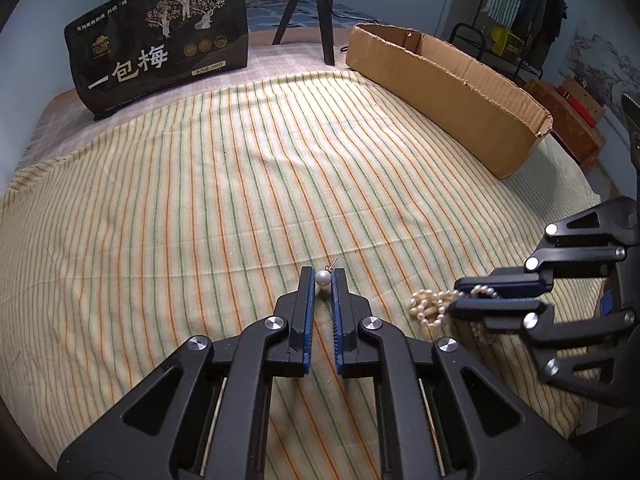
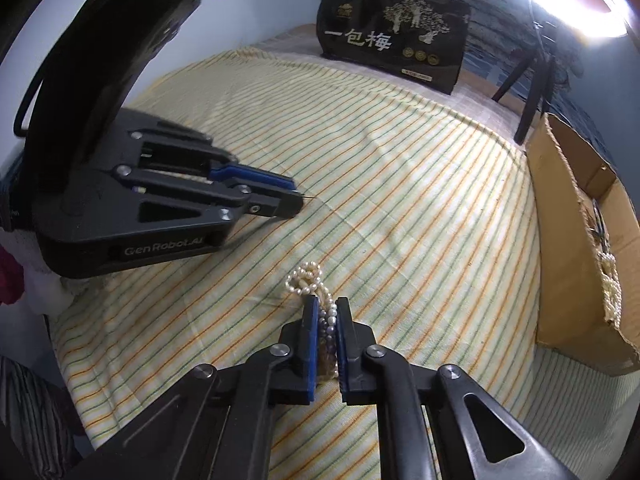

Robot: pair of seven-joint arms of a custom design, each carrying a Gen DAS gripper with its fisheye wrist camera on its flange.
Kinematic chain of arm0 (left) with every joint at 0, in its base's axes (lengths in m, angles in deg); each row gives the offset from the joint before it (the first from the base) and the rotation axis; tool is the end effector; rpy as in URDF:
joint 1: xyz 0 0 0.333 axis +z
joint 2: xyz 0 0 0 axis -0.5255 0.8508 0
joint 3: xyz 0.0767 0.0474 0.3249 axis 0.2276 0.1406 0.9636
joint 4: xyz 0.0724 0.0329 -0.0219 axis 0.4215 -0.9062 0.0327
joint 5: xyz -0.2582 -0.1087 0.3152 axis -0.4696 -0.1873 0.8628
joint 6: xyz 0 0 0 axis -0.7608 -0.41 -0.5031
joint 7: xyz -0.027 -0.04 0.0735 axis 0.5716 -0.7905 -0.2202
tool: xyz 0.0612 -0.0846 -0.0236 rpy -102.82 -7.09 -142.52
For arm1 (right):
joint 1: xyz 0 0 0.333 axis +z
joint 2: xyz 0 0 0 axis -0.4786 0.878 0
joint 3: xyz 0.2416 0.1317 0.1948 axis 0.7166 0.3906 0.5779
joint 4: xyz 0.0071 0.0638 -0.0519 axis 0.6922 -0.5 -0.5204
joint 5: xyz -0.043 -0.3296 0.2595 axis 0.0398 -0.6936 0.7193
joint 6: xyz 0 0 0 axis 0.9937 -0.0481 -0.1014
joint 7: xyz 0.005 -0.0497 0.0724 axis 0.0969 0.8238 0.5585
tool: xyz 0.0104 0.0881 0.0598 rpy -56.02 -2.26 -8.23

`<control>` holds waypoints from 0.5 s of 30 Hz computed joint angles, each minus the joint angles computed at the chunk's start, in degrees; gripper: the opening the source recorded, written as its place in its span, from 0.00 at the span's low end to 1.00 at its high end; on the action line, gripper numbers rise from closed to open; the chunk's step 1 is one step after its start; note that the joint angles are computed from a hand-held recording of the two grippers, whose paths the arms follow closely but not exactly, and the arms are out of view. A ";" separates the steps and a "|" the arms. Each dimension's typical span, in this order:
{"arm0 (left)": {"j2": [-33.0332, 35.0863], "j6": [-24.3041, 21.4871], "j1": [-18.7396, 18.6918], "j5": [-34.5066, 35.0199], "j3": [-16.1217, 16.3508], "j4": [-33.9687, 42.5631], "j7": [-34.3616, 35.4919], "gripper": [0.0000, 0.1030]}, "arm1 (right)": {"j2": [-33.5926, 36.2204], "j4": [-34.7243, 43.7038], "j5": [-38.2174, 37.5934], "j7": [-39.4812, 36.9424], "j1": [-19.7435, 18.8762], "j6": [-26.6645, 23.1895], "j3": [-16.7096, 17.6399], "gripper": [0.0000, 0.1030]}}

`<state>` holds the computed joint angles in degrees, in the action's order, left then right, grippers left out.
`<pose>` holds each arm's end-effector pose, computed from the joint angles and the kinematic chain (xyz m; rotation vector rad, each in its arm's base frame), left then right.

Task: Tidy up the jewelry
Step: 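Carry the necklace with the right tool while the left tool carries the pearl earring to the box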

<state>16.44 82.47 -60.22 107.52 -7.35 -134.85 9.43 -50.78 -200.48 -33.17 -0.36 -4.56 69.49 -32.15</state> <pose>0.5861 -0.5080 0.4016 -1.5202 2.3658 -0.8339 0.5296 0.3199 0.4400 -2.4185 1.2258 -0.2419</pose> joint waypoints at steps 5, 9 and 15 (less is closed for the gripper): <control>-1.30 0.45 -0.17 0.34 0.33 -1.16 -1.18 0.06 | -2.02 -1.17 1.12 0.31 -0.43 0.27 -0.18 0.05; -2.54 1.04 -0.37 1.07 0.54 -2.18 -2.18 0.06 | -3.87 -1.91 2.10 0.53 -0.96 0.43 -0.28 0.05; -4.23 1.83 -0.66 2.30 0.66 -3.29 -3.59 0.06 | -6.57 -2.87 2.51 1.03 -1.81 0.67 -0.37 0.05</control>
<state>12.21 84.30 -60.88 109.82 -6.70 -138.14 5.83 -57.35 -203.35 -30.65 0.67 -6.37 70.16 -32.51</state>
